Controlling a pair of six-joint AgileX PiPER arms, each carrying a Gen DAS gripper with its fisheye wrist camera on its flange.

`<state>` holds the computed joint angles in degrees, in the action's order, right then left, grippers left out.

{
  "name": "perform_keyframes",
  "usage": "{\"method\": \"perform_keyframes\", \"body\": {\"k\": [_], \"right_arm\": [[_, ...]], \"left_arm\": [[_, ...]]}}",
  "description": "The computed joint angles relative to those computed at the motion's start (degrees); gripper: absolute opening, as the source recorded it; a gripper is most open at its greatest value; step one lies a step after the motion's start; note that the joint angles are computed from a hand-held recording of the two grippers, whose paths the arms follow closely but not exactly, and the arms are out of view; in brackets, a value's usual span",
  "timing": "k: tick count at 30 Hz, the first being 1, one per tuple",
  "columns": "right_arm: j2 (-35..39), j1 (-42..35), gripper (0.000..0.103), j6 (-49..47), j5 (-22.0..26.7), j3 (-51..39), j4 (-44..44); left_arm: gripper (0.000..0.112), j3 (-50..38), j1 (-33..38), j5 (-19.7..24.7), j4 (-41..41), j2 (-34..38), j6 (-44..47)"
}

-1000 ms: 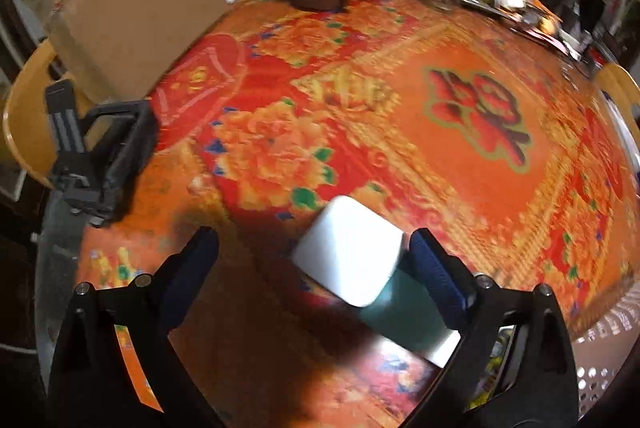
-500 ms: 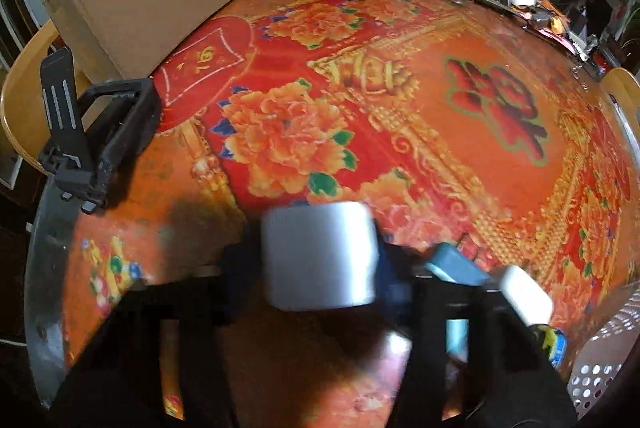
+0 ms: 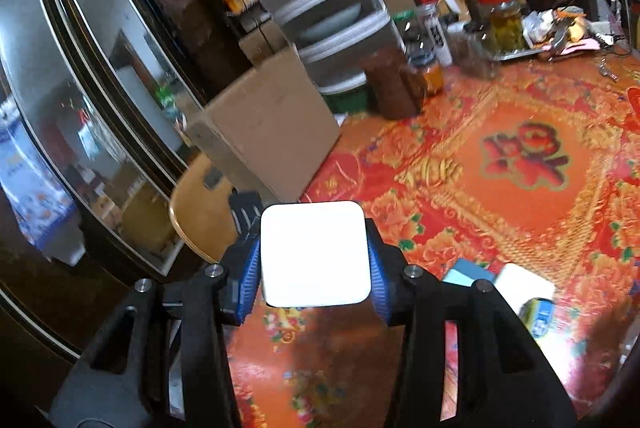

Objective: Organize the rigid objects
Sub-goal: 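Lower the white cube charger into the basket and release it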

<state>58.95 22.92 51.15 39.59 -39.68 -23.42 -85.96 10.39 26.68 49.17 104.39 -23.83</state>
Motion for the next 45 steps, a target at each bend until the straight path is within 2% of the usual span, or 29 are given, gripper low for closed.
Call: {"method": "perform_keyframes", "body": {"k": [6, 11, 18, 23, 25, 32, 42, 45], "right_arm": [[0.0, 0.0, 0.023, -0.3, 0.0, 0.0, 0.1], [0.0, 0.0, 0.023, -0.2, -0.1, 0.0, 0.1], [-0.1, 0.2, 0.023, -0.1, 0.1, -0.1, 0.0], [0.1, 0.0, 0.023, -0.4, -0.3, -0.2, 0.5], [0.2, 0.1, 0.023, -0.4, -0.3, -0.3, 0.6], [0.4, -1.3, 0.023, -2.6, -1.7, -0.2, 2.3], [0.2, -2.6, 0.024, -4.9, -2.6, 0.1, 4.0], [0.2, -2.7, 0.024, -5.0, -2.6, 0.2, 4.0]], "left_arm": [[0.043, 5.7, -3.4, 0.1, -4.3, -8.5, 5.6], [0.043, 11.6, -9.2, 1.7, -5.2, -16.5, 7.5], [0.043, 18.6, -21.4, 5.5, -3.5, -24.9, 6.8], [0.043, 20.9, -31.5, 10.6, -3.4, -29.1, 6.5], [0.043, 20.9, -36.8, 13.9, -0.9, -28.5, 4.8], [0.043, 14.1, -46.0, 25.4, -9.2, -17.7, 14.7], [0.043, 5.5, -45.4, 32.7, -16.3, -7.4, 21.6], [0.043, 4.7, -45.1, 34.4, -15.9, -4.2, 23.1]]}}
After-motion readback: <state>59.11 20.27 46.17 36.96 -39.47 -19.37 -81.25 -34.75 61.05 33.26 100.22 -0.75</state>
